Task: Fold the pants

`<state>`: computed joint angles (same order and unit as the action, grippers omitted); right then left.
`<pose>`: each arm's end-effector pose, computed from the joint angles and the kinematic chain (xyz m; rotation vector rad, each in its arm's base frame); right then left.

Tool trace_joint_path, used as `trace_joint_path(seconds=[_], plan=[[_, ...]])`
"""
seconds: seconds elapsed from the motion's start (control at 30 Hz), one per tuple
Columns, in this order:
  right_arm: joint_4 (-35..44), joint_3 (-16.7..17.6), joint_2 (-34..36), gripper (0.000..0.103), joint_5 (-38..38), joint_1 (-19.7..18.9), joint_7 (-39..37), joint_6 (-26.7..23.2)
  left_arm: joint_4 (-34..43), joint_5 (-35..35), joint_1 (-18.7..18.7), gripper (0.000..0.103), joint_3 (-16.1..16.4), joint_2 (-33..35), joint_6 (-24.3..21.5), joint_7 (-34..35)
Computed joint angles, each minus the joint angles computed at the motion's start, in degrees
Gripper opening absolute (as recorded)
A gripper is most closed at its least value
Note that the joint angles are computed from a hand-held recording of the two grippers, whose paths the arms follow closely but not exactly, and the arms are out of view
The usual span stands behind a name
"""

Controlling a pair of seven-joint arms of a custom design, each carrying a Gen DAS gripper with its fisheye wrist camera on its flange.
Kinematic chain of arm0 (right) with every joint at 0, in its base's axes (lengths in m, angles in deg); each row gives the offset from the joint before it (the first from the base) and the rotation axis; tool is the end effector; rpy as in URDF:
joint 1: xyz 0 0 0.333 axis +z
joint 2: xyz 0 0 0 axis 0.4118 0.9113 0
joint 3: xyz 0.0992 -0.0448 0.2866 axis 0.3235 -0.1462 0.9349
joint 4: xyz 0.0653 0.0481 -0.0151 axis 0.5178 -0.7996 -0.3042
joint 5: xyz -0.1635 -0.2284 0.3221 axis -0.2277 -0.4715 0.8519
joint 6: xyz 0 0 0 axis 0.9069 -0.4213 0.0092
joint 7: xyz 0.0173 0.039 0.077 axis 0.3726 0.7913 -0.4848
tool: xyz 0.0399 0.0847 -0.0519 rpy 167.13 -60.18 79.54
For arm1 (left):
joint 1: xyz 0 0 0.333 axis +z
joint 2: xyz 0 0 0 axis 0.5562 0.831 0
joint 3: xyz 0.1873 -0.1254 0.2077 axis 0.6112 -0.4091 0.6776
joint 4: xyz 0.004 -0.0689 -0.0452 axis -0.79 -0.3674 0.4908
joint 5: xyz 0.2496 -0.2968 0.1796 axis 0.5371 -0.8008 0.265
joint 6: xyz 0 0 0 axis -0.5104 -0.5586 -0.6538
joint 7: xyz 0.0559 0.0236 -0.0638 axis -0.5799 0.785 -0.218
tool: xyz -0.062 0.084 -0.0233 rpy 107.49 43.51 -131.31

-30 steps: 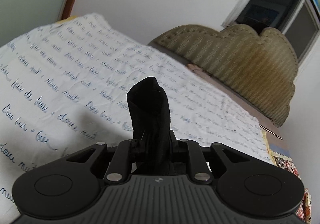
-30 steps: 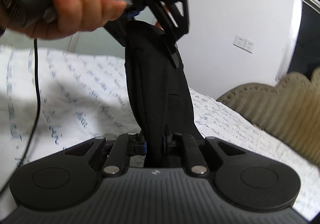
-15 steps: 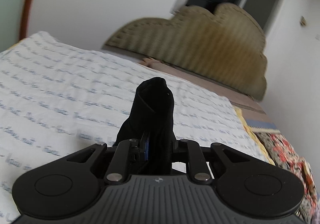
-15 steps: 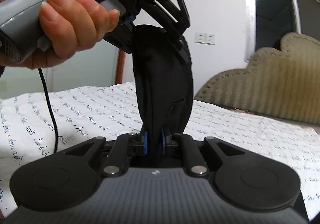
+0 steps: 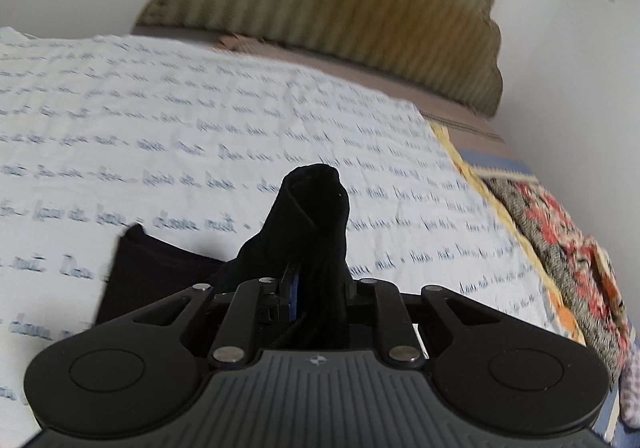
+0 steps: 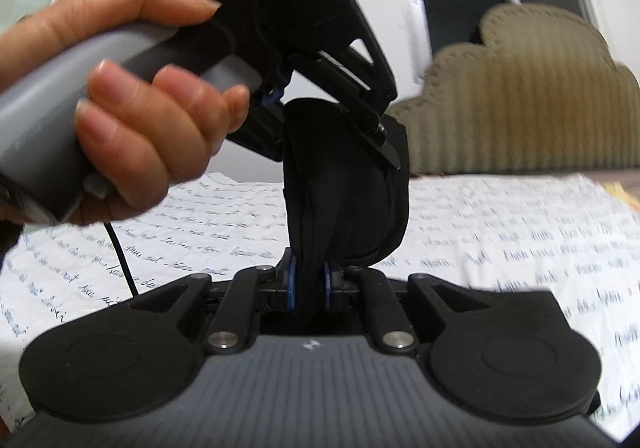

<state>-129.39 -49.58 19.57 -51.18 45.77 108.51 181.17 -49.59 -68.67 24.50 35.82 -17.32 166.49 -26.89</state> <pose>0.6414 0.3845 0.3633 -1.5623 0.8916 -0.5766 0.7570 -0.1931 0.4694 -2.0159 1.6093 -1.1035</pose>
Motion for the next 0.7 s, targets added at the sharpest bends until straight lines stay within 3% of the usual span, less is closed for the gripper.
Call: trace_joint_path(seconds=[0.27, 0.5, 0.6, 0.7], plan=[[-4.47, -0.08, -1.63, 0.012, 2.55, -2.66, 5.4, 1.84, 13.53, -1.02, -1.64, 0.017, -2.51, 10.28, -6.87, 4.9], [-5.95, 1.74, -1.71, 0.012, 0.23, -7.13, 13.92, 0.89, 25.41, -2.51, -3.37, 0.017, -4.08, 18.81, -12.57, 10.04], [-5.91, 3.27, -0.97, 0.012, -1.88, -9.56, 18.8, 0.48, 29.38, -4.56, -3.19, 0.017, -5.72, 21.66, -14.6, 13.56], [-5.71, 4.52, -0.07, 0.012, -3.88, -11.55, 24.1, 0.42, 32.91, -10.38, -0.84, 0.017, -10.93, 24.36, -15.98, 20.37]])
